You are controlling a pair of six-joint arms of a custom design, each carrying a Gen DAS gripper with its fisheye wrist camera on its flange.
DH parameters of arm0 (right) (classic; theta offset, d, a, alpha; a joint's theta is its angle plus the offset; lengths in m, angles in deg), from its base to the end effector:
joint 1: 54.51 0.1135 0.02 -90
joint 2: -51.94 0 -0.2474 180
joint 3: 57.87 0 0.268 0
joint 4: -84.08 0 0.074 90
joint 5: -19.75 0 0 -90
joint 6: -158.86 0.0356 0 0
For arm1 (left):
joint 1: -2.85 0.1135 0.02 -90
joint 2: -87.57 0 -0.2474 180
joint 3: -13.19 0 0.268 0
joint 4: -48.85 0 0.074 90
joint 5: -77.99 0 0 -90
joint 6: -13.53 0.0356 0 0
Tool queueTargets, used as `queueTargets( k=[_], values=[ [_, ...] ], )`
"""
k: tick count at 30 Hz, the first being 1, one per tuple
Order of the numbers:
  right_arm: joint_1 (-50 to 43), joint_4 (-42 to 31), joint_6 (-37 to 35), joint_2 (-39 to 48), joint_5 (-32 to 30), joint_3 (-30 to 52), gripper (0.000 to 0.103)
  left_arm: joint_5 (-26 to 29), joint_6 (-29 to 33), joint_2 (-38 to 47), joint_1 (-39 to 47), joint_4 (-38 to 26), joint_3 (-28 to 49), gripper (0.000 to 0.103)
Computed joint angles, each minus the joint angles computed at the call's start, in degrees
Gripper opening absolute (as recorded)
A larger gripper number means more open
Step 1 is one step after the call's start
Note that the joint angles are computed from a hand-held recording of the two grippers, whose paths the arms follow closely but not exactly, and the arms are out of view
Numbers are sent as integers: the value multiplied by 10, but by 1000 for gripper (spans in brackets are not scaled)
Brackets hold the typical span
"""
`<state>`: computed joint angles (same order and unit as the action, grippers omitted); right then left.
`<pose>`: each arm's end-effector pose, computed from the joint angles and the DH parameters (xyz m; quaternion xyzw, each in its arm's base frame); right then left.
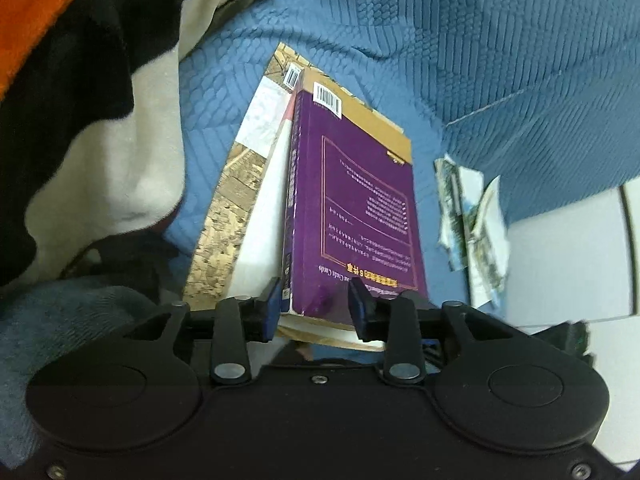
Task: Organize objects
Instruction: 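Lower the purple paperback onto the white book and open the left gripper, then withdraw the open left gripper from the book stack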
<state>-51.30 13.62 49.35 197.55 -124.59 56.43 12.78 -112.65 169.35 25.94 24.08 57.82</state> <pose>0.4315 0.0532 0.0212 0.1284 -0.8769 -0.4626 0.0259 0.2342 0.0836 0.1027 -0.4233 0.8493 -0.2339 0.2117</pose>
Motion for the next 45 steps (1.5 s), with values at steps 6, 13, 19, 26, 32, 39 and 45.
queueTargets(
  k=[6, 13, 19, 26, 32, 39, 45],
  values=[
    [-2, -7, -7, -26, 41, -19, 41, -66, 15, -78, -41, -66, -1, 40],
    [-13, 7, -67, -115, 72, -88, 41, -104, 2, -185, -82, -147, 19, 42],
    [-33, 15, -113, -228, 59, -143, 41, -157, -16, -256, -145, -224, 70, 45],
    [-66, 5, -174, -355, 32, -187, 41, -250, -45, -319, -245, -297, 127, 56],
    [-110, -5, -213, -428, 9, -224, 42, -334, -82, -342, -341, -340, 159, 66],
    [-162, -6, -254, -493, 1, -284, 42, -403, -137, -362, -433, -382, 165, 77],
    [-203, 22, -292, -554, 15, -345, 42, -444, -178, -360, -497, -403, 163, 87]
  ],
)
